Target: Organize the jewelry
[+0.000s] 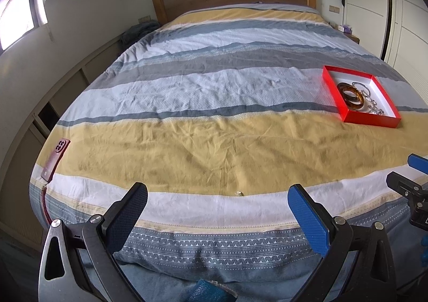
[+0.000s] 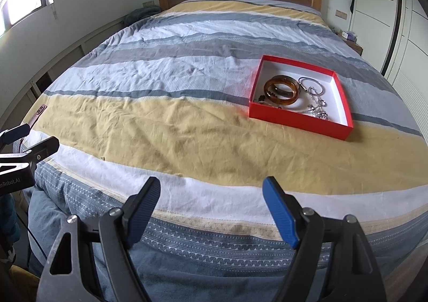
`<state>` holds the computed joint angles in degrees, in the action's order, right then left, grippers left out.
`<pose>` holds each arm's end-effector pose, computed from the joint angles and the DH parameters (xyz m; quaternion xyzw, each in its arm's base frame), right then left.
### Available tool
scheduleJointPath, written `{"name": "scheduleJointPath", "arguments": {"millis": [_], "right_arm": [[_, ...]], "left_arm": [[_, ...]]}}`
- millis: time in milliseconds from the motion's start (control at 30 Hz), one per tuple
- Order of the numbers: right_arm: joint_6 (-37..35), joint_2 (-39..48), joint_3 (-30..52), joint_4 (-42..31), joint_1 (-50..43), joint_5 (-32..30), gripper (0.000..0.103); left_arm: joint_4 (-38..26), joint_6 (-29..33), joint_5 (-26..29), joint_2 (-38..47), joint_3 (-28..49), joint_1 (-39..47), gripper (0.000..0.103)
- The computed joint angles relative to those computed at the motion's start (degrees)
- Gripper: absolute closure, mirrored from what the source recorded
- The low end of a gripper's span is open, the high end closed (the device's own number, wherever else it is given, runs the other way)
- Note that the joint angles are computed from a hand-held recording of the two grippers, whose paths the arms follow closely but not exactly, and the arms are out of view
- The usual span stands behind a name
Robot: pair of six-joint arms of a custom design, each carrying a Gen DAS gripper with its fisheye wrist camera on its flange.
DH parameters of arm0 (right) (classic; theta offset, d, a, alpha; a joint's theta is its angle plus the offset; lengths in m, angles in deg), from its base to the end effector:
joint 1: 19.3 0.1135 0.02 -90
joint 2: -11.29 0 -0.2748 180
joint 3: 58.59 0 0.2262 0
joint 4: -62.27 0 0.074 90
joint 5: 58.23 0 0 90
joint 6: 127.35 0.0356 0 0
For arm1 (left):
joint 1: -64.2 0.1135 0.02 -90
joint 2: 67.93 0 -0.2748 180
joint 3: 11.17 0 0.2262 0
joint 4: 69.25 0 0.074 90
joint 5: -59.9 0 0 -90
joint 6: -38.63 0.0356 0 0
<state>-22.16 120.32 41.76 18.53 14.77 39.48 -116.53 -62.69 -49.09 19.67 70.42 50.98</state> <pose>0.3339 0.2200 0.2525 -0.1336 0.9353 0.0761 0.3187 0.2926 -0.0568 0.2781 -0.0364 0.9369 0.0870 0.3368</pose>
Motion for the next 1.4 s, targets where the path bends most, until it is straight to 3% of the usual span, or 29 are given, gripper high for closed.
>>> {"name": "scheduleJointPath", "arguments": {"millis": [433, 1400], "right_arm": [[-0.20, 2.91, 2.78, -2.75, 0.67, 0.60, 0.025], [-1.51, 0.74, 2.83, -6.10, 2.18, 7.19, 0.025]], "left_arm": [[2.08, 0.98, 3.41, 2.10, -1.44, 2.32, 0.000], [0.30, 0.38, 3.43, 3.14, -1.44, 0.40, 0.000]]}}
